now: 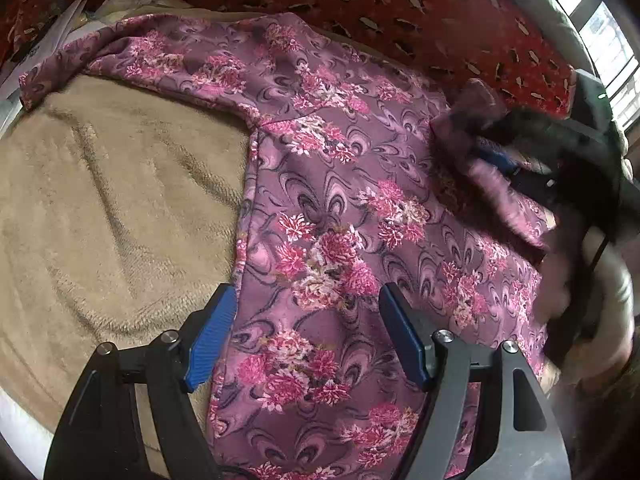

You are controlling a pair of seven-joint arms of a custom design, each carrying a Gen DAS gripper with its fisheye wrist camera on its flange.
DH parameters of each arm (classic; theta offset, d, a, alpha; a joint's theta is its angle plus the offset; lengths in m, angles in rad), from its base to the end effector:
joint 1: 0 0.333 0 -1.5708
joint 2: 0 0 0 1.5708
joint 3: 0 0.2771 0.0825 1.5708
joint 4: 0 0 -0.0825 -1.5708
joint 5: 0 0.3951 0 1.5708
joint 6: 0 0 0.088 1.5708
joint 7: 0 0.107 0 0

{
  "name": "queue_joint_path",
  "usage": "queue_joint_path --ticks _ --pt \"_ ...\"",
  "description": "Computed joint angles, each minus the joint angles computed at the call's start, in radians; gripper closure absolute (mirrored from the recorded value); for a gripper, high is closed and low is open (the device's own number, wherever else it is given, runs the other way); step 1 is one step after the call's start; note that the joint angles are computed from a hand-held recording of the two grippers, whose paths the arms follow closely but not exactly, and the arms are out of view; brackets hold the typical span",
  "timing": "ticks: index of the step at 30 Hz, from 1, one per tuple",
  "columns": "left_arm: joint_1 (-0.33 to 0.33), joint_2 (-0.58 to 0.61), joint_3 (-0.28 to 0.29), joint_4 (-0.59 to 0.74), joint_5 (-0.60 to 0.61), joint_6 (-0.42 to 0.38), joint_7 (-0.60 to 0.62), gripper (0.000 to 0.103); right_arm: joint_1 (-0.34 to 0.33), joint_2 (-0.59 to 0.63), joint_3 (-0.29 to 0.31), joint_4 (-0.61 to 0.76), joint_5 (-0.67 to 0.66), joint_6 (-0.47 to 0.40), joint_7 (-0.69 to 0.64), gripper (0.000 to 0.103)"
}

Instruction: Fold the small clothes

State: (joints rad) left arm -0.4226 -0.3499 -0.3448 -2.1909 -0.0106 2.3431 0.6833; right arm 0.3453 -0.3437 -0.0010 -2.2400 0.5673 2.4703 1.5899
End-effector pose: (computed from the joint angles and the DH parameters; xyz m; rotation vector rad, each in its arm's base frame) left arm 0.3636 -0.3695 0.5330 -2.2140 1.9702 -0.7350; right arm 0.4870 0.1733 0.5311 -1.6910 1.7266 0.0889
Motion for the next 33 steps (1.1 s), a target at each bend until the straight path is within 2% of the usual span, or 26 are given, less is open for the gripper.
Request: queue_joint_path --ticks 3,5,7,9,13,16,17,18,19,20,21,24,26,30,31,32,33 --pt "-0.003 0.049 -0.005 0.053 0.003 0.001 0.012 0.03 0.016 -0.022 -0.01 -0.033 0.03 -0.074 -0.028 0.063" --pt "-0.006 0.109 -0.006 0.111 0.003 0.011 0.033 0.03 0.021 -0.102 -0.028 -0.109 0.078 -0.064 -0.069 0.063" --pt "-0.009 0.172 -0.007 0.172 0.007 0.013 0.048 0.03 0.008 -0.194 -0.035 -0.185 0.074 -0.039 -0.084 0.06" --pt "-0.012 0.271 -0.005 0.268 0.003 0.0 0.061 0.03 -0.03 -0.316 -0.049 -0.283 0.038 -0.02 -0.074 0.054" --pt "-0.025 0.481 0.011 0.488 0.011 -0.04 0.01 0.03 -0.093 -0.45 -0.104 -0.386 -0.004 -0.031 -0.025 0.054" --pt "-0.048 0.573 0.034 0.601 0.053 -0.054 -0.081 0.03 -0.157 -0.538 -0.149 -0.445 -0.038 -0.054 -0.008 0.054" --pt "-0.053 0.586 0.04 0.619 0.06 -0.055 -0.103 0.033 -0.177 -0.558 -0.157 -0.457 -0.051 -0.052 -0.006 0.054" --pt "-0.057 0.611 0.047 0.656 0.066 -0.063 -0.13 0.044 -0.194 -0.571 -0.159 -0.468 -0.062 -0.042 -0.002 0.054" --pt "-0.057 0.632 0.048 0.691 0.063 -0.086 -0.123 0.091 -0.219 -0.584 -0.164 -0.477 -0.078 -0.028 0.002 0.054" --pt "-0.054 0.653 0.047 0.729 0.052 -0.122 -0.103 0.1 -0.25 -0.595 -0.169 -0.487 -0.093 -0.007 0.013 0.054" --pt "-0.058 0.652 0.055 0.739 0.064 -0.134 -0.115 0.1 -0.269 -0.599 -0.182 -0.491 -0.1 0.003 0.021 0.053" --pt "-0.08 0.569 0.091 0.67 0.202 -0.105 -0.223 0.1 -0.321 -0.57 -0.224 -0.484 -0.097 0.049 0.059 0.051" --pt "-0.085 0.548 0.096 0.662 0.291 -0.159 -0.259 0.1 -0.324 -0.53 -0.239 -0.477 -0.088 0.081 0.067 0.048" --pt "-0.054 0.586 0.071 0.671 0.208 -0.221 -0.201 0.1 -0.253 -0.411 -0.296 -0.426 -0.021 0.085 0.018 0.048" --pt "-0.058 0.601 0.069 0.686 0.212 -0.234 -0.199 0.1 -0.203 -0.361 -0.324 -0.399 0.024 0.074 -0.025 0.048" --pt "-0.063 0.61 0.069 0.694 0.219 -0.243 -0.195 0.1 -0.164 -0.321 -0.355 -0.368 0.064 0.028 -0.079 0.05" --pt "-0.067 0.61 0.068 0.693 0.225 -0.241 -0.191 0.1 -0.154 -0.291 -0.354 -0.347 0.078 -0.001 -0.108 0.079"
